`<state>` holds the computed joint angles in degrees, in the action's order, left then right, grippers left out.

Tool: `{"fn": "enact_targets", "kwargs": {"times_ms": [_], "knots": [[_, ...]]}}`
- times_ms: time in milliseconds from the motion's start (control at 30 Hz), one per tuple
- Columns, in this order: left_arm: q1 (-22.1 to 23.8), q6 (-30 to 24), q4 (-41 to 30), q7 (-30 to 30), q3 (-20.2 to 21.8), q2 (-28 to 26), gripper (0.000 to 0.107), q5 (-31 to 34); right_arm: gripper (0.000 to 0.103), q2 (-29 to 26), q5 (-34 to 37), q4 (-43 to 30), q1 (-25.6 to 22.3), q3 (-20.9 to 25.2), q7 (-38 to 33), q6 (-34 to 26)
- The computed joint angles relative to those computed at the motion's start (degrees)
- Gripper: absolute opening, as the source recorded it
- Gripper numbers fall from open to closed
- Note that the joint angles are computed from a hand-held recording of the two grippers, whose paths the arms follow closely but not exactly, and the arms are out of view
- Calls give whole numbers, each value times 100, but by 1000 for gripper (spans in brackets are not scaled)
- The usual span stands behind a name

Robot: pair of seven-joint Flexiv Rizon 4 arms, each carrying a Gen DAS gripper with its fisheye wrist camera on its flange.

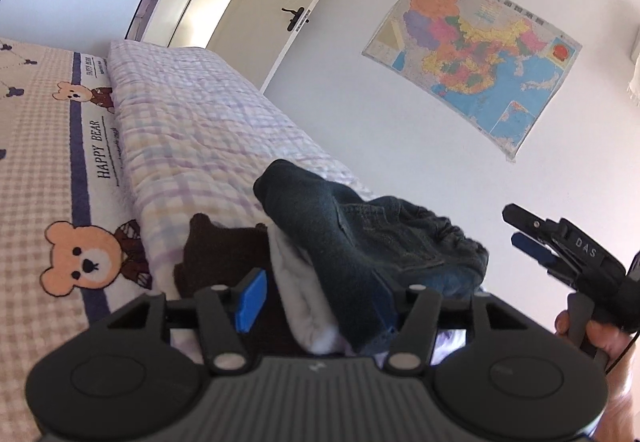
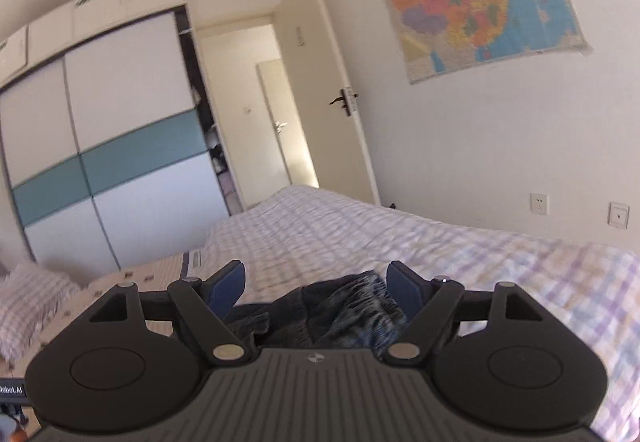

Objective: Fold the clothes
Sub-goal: 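Carry the folded jeans with both grippers onto the clothes pile on the other bed, then open both grippers and release the jeans on the pile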

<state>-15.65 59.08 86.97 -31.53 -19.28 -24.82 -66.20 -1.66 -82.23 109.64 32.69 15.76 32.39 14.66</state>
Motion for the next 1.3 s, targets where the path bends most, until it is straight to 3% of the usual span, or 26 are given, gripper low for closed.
{"fn": "enact_targets", "kwargs": {"times_ms": [100, 200, 300, 500, 600, 833, 1033, 1167, 1233, 1300], "knots": [[-2, 276, 265, -98, 239, 219, 60, 288, 77, -355, 296, -248, 98, -47, -601, 45], [112, 475, 415, -307, 444, 392, 63, 649, 78, -636, 598, -259, 210, -143, -694, -86], [263, 788, 539, -192, 545, 556, 65, 867, 79, -963, 776, -412, 480, -237, -698, -657], [458, 1152, 788, -453, 702, 812, 67, 1295, 79, -1026, 1365, -853, 622, -346, -1277, -861], [485, 1319, 1029, -70, 604, 1029, 67, 1212, 78, -1275, 1511, -1385, 1001, -372, -1428, -1666], [113, 1612, 1702, 1281, 629, 1756, 70, -2, 78, -1395, 1429, -1728, 1809, -287, -915, -2676], [-329, 2140, 1781, 2372, 934, 2195, 70, -955, 78, -1427, 1209, -1964, 2272, -204, -1325, -3147], [-423, 2465, 1692, 2758, 1173, 2413, 72, -1333, 78, -1597, 782, -2415, 2426, -368, -1580, -2978], [-473, 2790, 1613, 3225, 1247, 2471, 82, -1734, 78, -1754, 533, -2656, 2479, -486, -1727, -2678], [-475, 3026, 1528, 3536, 1330, 2495, 82, -2041, 79, -1964, 391, -2903, 2488, -612, -1781, -2157]]}}
